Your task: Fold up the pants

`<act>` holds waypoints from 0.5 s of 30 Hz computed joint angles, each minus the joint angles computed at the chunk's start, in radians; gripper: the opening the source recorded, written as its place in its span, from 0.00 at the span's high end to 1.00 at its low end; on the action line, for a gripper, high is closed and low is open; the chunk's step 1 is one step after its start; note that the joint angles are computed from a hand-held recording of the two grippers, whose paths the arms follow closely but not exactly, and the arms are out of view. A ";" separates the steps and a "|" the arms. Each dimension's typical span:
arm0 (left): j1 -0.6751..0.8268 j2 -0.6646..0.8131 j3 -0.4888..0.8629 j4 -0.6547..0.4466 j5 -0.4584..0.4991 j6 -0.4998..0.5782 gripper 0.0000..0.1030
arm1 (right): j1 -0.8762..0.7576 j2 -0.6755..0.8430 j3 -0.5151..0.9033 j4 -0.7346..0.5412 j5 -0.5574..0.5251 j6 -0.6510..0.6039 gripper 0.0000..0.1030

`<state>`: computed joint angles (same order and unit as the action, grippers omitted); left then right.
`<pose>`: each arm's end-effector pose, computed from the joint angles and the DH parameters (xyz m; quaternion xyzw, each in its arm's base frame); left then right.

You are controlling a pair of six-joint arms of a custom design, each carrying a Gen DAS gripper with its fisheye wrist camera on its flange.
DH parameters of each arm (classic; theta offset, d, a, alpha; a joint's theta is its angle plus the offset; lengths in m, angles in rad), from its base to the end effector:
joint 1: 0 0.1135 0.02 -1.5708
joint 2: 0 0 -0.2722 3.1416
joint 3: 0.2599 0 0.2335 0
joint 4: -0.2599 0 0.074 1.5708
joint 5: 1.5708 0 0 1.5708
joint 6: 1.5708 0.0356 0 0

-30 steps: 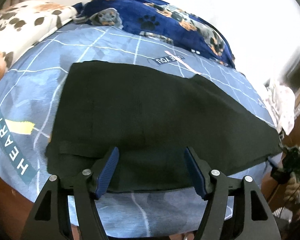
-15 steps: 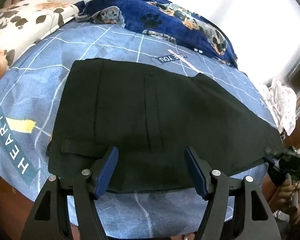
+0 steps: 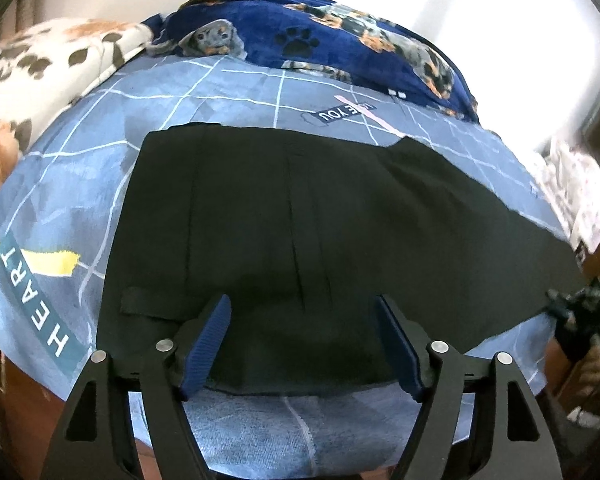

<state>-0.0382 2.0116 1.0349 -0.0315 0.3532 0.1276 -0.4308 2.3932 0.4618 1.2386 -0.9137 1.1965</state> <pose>0.3687 -0.0264 0.1154 0.1269 0.9385 -0.1564 0.2806 0.2568 -0.0870 0.0053 0.4616 0.6942 0.5129 0.2047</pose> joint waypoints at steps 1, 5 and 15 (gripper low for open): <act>-0.003 0.001 -0.002 0.003 -0.007 0.008 0.27 | -0.008 -0.003 -0.006 -0.002 -0.010 -0.002 0.90; -0.010 0.004 -0.009 0.018 -0.023 0.037 0.25 | -0.119 -0.039 -0.077 0.034 -0.046 -0.030 0.76; -0.005 0.013 -0.002 0.021 -0.020 0.029 0.25 | -0.830 -0.213 0.152 -0.660 -0.001 -0.571 0.74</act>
<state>-0.0428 2.0244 1.0327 -0.0102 0.3336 0.1571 -1.2606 2.1804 0.6139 0.5790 -0.9151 0.6254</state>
